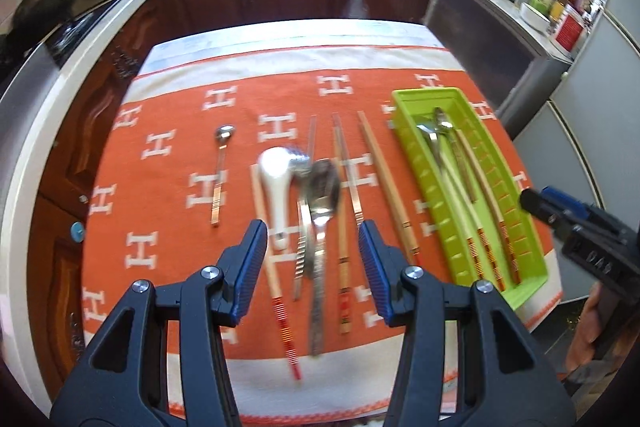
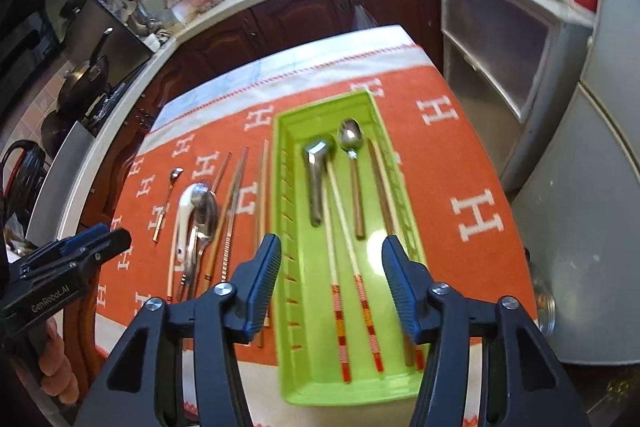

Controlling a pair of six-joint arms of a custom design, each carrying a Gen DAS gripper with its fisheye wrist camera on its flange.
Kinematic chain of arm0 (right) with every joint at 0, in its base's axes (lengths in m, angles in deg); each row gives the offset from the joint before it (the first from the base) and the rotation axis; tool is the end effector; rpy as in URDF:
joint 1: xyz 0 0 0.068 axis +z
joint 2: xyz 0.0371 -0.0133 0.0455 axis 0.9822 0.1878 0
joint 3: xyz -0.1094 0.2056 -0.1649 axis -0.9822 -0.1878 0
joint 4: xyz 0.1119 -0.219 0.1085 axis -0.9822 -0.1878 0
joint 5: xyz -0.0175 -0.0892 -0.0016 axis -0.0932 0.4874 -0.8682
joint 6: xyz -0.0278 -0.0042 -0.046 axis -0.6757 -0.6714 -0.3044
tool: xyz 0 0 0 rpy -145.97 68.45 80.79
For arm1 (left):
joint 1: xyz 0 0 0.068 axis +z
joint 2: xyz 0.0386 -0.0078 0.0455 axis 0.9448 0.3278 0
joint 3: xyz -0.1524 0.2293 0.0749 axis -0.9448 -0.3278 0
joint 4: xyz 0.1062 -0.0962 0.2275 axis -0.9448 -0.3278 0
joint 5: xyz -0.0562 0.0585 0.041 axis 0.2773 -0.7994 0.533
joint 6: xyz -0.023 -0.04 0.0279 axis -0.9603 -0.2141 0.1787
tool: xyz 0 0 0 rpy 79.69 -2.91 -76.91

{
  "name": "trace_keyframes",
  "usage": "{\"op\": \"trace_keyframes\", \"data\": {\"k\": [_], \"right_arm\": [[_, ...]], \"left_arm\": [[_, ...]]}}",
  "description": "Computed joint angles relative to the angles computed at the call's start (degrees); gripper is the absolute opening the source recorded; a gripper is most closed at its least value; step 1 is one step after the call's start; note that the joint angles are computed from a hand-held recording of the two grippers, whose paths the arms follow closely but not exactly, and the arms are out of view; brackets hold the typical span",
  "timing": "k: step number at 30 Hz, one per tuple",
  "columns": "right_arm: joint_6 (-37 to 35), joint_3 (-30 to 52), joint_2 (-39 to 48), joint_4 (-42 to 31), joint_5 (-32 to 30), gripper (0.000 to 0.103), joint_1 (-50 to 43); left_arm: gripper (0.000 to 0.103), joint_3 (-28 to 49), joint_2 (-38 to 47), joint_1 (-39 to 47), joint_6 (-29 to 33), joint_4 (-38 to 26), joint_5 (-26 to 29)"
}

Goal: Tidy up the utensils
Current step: 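Withdraw both tools from the tray back over the utensils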

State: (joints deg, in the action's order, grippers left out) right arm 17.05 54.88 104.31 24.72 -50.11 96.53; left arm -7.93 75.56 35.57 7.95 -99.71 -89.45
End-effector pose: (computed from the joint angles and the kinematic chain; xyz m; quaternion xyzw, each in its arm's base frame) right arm 0.2055 0.0629 0.1719 0.1011 0.9468 0.1041 0.2873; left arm 0.2646 -0.1786 0.1960 0.0871 0.9595 -0.0330 0.2658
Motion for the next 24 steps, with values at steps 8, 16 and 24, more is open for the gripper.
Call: {"op": "trace_keyframes", "data": {"k": [8,16,24], "right_arm": [[3.43,7.79,6.29,-1.92,4.58,0.061,9.99],[4.81,12.79,15.80,0.93,7.05,0.061,16.58],[4.13,16.24,28.36,7.35,6.06,0.059,20.27]], "left_arm": [[0.044,-6.82,-4.24,8.22,3.23,2.92,1.82],[0.044,-9.03,-0.48,12.55,6.21,7.36,5.47],[0.044,-8.80,9.54,12.71,7.72,13.38,8.75]]}}
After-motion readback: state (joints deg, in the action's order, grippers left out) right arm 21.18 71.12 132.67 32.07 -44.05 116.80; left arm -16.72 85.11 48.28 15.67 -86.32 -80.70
